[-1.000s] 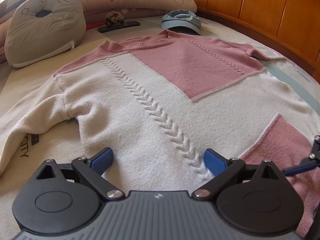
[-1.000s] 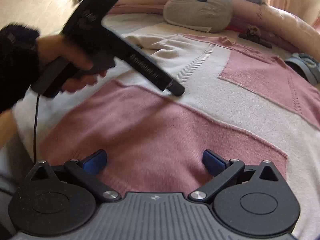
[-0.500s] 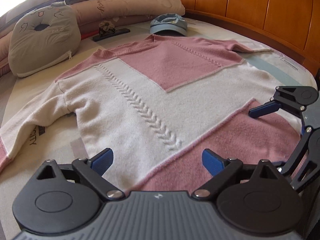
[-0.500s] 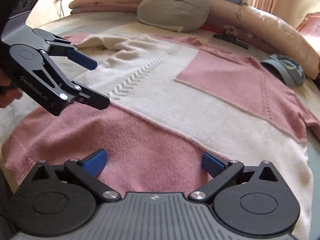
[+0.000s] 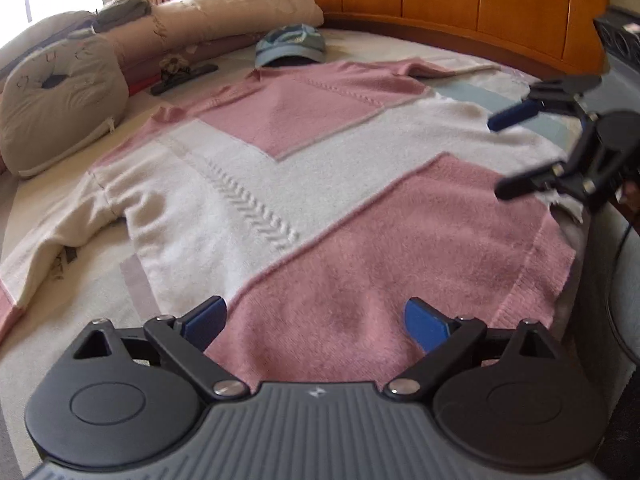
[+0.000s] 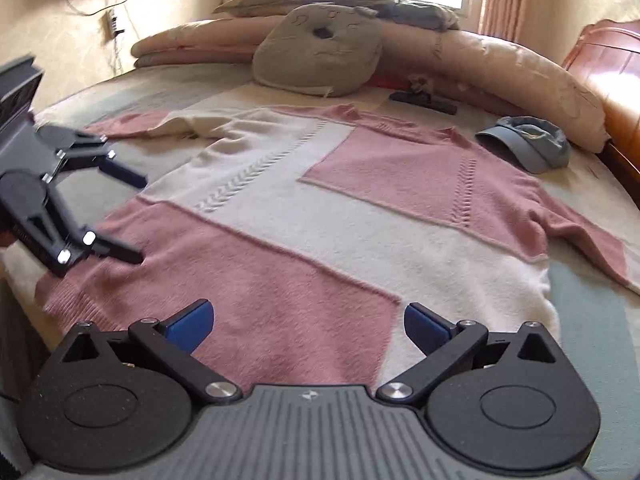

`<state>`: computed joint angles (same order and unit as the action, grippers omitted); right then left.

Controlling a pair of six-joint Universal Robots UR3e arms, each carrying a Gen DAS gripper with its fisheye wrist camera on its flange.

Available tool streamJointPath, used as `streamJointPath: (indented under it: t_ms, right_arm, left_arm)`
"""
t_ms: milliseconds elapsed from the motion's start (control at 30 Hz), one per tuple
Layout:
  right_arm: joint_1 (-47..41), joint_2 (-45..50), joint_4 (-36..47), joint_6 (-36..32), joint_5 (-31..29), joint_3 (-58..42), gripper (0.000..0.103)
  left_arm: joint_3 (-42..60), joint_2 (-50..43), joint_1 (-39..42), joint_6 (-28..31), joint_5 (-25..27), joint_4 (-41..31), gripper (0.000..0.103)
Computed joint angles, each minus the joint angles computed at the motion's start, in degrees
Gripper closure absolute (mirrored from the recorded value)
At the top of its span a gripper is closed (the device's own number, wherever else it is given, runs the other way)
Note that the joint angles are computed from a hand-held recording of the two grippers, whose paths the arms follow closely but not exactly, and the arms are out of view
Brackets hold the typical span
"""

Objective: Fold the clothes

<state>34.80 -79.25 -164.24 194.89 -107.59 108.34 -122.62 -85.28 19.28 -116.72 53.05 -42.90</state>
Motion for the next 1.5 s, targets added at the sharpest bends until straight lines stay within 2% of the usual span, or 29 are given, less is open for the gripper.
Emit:
streamJointPath:
  t_ms: [67, 167, 200, 267, 333, 433, 533, 633, 700, 767, 867, 967, 1100, 1267, 1500]
  right_arm:
    - [-1.9, -1.28, 1.51, 1.84, -0.93, 2.07, 0.0]
    - [-4.54, -4.94, 4.12, 4.3, 1.73, 8.48, 0.0]
    - [-5.13, -6.6, -0.35, 4.98, 2.77, 12.97, 0.0]
    - [-5.34, -9.04, -7.43, 5.21, 3.46, 19.51, 0.0]
    - [-4.4, -9.87, -4.51, 5.76, 2.16, 18.49, 0.0]
    - [-3.98, -9.49, 0.22, 7.25, 1.22, 14.86, 0.0]
    - [-4.06, -8.3, 0.74, 7.06, 0.24, 12.23, 0.0]
    - [-5.67, -7.28, -1.23, 6.69, 0.93, 11.15, 0.0]
    - [-6.21, -5.59, -1.15, 7.28, 0.04, 9.74, 0.0]
    - [-6.54, -4.19, -0.72, 7.33, -0.59, 9.05, 0.0]
    - [-7.39, -4.02, -1.57, 6.92, 0.41, 10.93, 0.0]
    - [-7.86, -6.09, -5.76, 6.3, 1.62, 15.62, 0.0]
    - [-6.03, -9.4, -7.62, 7.36, 0.05, 20.27, 0.0]
    - [-2.68, -10.25, -8.69, 11.19, -3.72, 22.33, 0.0]
    - [-1.25, -8.53, -6.36, 13.99, -6.2, 19.81, 0.0]
  left_arm:
    - [-2.57, 2.59, 3.76, 0.24, -2.66, -4.48, 0.007]
    - [-4.37, 9.04, 7.3, 7.89, -2.45, -13.46, 0.007]
    - [-3.38, 10.22, 7.53, 9.86, -1.69, -16.69, 0.007]
    - [1.97, 9.19, 6.9, 9.93, -0.32, -22.83, 0.007]
    - [6.19, 7.24, 6.97, 8.17, -2.09, -23.67, 0.007]
    - [12.19, 0.04, 4.82, -1.61, -4.11, -11.38, 0.007]
    - [22.83, -12.55, 0.94, -15.95, -2.13, 1.6, 0.007]
    - [35.76, -24.06, -2.56, -27.89, -0.86, 3.98, 0.007]
    - [37.89, -27.4, -4.57, -30.7, -1.59, 5.67, 0.007]
    - [35.79, -28.18, -6.71, -29.4, -1.69, 8.16, 0.007]
    - [29.11, -26.17, -9.43, -23.08, -0.67, 9.91, 0.007]
    - [22.97, -24.52, -10.96, -18.85, 2.12, 10.95, 0.007]
    - [16.18, -21.99, -10.69, -18.91, 3.9, 16.38, 0.005]
    - [18.35, -19.68, -11.73, -23.66, 6.64, 11.71, 0.005]
    - [10.97, -8.56, -9.14, -24.34, 2.77, 9.38, 0.005]
